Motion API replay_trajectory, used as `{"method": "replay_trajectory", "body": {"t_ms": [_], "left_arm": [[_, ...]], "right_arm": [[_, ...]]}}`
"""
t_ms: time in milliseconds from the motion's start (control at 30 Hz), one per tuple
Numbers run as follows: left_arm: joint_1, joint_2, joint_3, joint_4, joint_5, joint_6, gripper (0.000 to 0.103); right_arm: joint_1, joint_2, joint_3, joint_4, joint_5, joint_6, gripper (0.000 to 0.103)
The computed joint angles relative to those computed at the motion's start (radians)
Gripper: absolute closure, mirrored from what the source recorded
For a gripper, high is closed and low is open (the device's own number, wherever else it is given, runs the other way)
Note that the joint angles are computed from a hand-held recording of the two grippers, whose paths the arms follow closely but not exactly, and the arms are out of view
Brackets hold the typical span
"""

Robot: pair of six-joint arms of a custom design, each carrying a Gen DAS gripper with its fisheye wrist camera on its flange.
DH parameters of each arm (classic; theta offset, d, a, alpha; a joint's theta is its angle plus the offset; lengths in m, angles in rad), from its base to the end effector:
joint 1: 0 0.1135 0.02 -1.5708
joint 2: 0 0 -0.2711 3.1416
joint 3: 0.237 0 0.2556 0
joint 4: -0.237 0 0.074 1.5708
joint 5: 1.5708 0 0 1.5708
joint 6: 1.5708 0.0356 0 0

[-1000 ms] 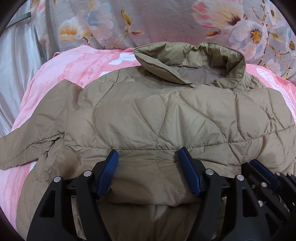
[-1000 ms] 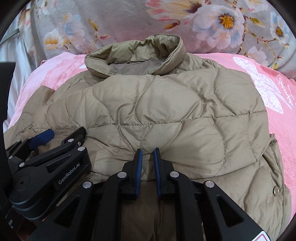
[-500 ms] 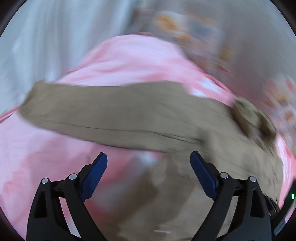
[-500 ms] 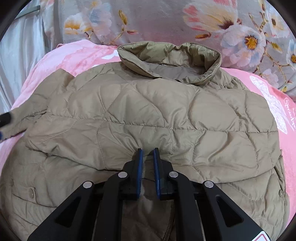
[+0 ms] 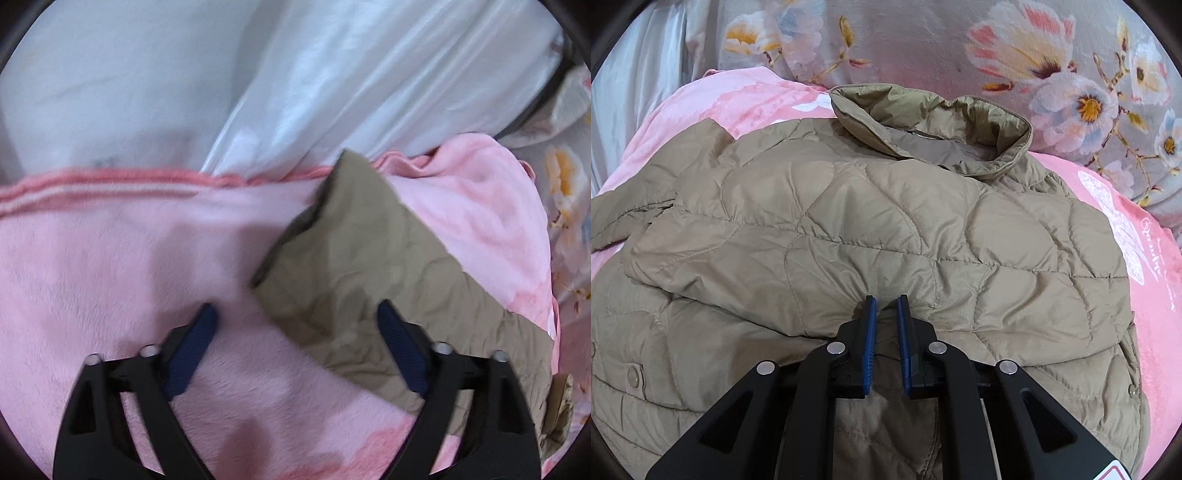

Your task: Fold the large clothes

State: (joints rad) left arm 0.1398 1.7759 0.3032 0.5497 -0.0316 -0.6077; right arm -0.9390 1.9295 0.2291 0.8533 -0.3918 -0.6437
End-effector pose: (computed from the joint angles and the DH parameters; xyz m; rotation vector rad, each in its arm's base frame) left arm 0.2230 0.0325 0.0502 -0.9251 2.3225 -0.1561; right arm 0.1370 -0.1641 0.0331 0.1711 2.3501 -0.3049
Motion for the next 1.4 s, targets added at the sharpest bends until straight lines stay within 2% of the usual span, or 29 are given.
{"method": "replay_trajectory", "body": {"t_ms": [67,100,133,167,300,367,467,533,667,700,800,900,1000,1033,1100,1133,1167,1267,1333,1400], "left_arm": [[-0.038,-0.026,0.035,-0.069,0.002,0.008,0.07],[-0.074,-0.059,0.059,-0.132,-0.022,0.001,0.077],[-0.121,-0.084,0.067,-0.163,-0.06,-0.014,0.091],[-0.181,-0.119,0.081,-0.198,-0.094,-0.028,0.097],[-0.4,-0.334,0.149,-0.382,-0.218,-0.037,0.1],[-0.555,-0.423,0.222,-0.483,-0.295,-0.045,0.1],[-0.762,-0.431,0.378,-0.58,-0.379,-0.044,0.101],[-0.89,-0.398,0.482,-0.623,-0.433,-0.039,0.101],[-1.121,-0.254,0.712,-0.682,-0.517,-0.022,0.101],[-1.165,-0.208,0.77,-0.689,-0.527,-0.014,0.101],[-1.304,-0.038,0.968,-0.721,-0.534,0.003,0.101],[-1.391,0.153,1.159,-0.766,-0.516,0.003,0.101],[-1.446,0.354,1.35,-0.825,-0.477,-0.03,0.1],[-1.465,0.401,1.384,-0.831,-0.477,-0.042,0.098],[-1.479,0.497,1.455,-0.82,-0.424,-0.055,0.076],[-1.48,0.549,1.474,-0.785,-0.37,-0.072,0.043],[-1.488,0.57,1.474,-0.761,-0.364,-0.089,0.027],[-1.495,0.539,1.363,-0.631,-0.352,-0.116,0.024],[-1.476,0.434,1.184,-0.492,-0.282,-0.122,0.02],[-1.445,0.304,0.978,-0.366,-0.263,-0.134,0.018]], "right_arm": [[0.003,0.003,-0.002,0.01,0.006,0.003,0.093],[0.004,0.004,-0.004,0.015,0.008,0.003,0.093],[0.007,0.005,-0.006,0.02,0.01,0.004,0.093],[0.008,0.006,-0.007,0.023,0.012,0.005,0.093],[0.01,0.01,-0.008,0.03,0.013,0.01,0.093],[0.009,0.01,-0.009,0.032,0.011,0.01,0.093],[-0.023,-0.002,-0.023,0.038,-0.025,0.014,0.093],[-0.099,-0.048,-0.033,-0.013,-0.107,-0.003,0.093],[-0.321,-0.183,0.006,-0.338,-0.289,-0.116,0.093],[-0.4,-0.211,0.032,-0.459,-0.338,-0.181,0.093],[-0.572,-0.237,0.095,-0.685,-0.417,-0.348,0.093],[-0.752,-0.175,0.228,-0.946,-0.46,-0.549,0.093],[-0.867,-0.082,0.351,-1.084,-0.464,-0.662,0.091],[-0.897,-0.054,0.384,-1.108,-0.461,-0.684,0.089],[-0.942,-0.011,0.435,-1.135,-0.455,-0.713,0.087],[-0.964,0.018,0.473,-1.164,-0.448,-0.729,0.085],[-0.978,0.035,0.495,-1.188,-0.445,-0.742,0.081],[-1.003,0.073,0.562,-1.235,-0.451,-0.749,0.068],[-1.0,0.072,0.593,-1.262,-0.461,-0.733,0.067],[-0.991,0.076,0.644,-1.345,-0.482,-0.737,0.065]]}}
